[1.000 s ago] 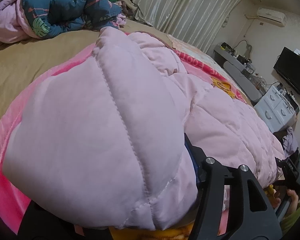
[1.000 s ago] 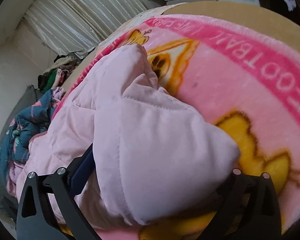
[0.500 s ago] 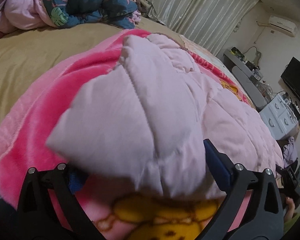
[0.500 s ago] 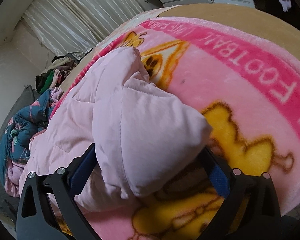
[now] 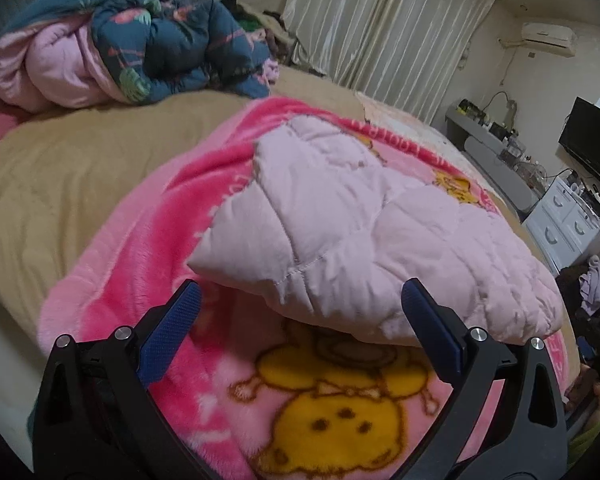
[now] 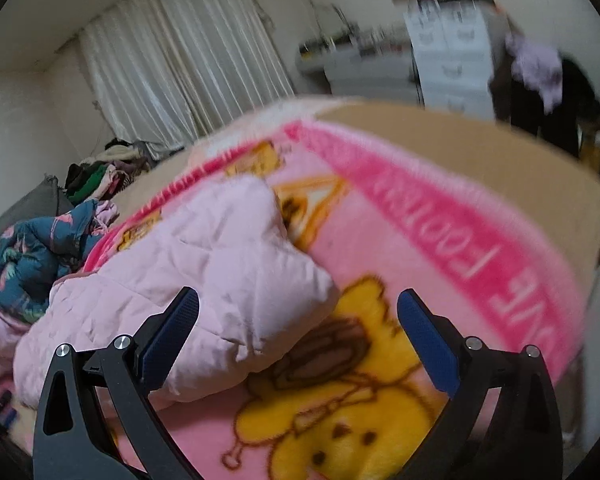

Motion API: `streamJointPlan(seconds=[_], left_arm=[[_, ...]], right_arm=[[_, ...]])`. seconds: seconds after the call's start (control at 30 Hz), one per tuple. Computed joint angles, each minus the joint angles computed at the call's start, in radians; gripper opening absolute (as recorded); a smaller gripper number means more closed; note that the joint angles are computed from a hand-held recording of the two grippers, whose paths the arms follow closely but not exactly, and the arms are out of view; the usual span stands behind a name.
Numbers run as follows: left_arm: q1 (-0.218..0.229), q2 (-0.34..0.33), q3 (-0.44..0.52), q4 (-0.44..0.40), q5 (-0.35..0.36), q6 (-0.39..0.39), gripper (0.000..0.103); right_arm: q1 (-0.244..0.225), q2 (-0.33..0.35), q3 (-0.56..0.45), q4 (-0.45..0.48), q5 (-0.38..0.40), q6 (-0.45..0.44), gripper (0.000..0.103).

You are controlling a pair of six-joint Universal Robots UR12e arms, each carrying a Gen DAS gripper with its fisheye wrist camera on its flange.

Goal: Fold large clothes
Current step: 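Open both tools and release the folded jacket onto the blanket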

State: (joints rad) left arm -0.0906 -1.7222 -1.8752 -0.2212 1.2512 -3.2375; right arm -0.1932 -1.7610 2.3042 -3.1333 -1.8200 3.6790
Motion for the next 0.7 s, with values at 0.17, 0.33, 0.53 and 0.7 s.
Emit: streamJointPlan(seconds=[0.17, 0.33, 0.53, 0.7], left_arm=[[-0.010, 0.034, -0.023, 0.027, -0.006, 0.018, 0.094], [-0.032, 0.059, -0.041, 0.043, -0.005, 0.030, 0.094], [-0.064, 0.073, -0.054, 0.053, -0.011, 0.066, 0.094], [-0.087, 0.079, -0.066, 0.033, -0.016, 0.099, 0.094]], right_arm=[[0.061, -0.029, 0.010, -0.047, -0.054, -0.122, 0.099], [0.118, -0.052, 0.013, -0.090, -0.069, -0.194, 0.099], [0.146, -0.073, -0.001, -0.061, 0.041, -0.276, 0.099], [0.186, -0.066, -0.019, -0.012, 0.048, -0.313, 0.099]])
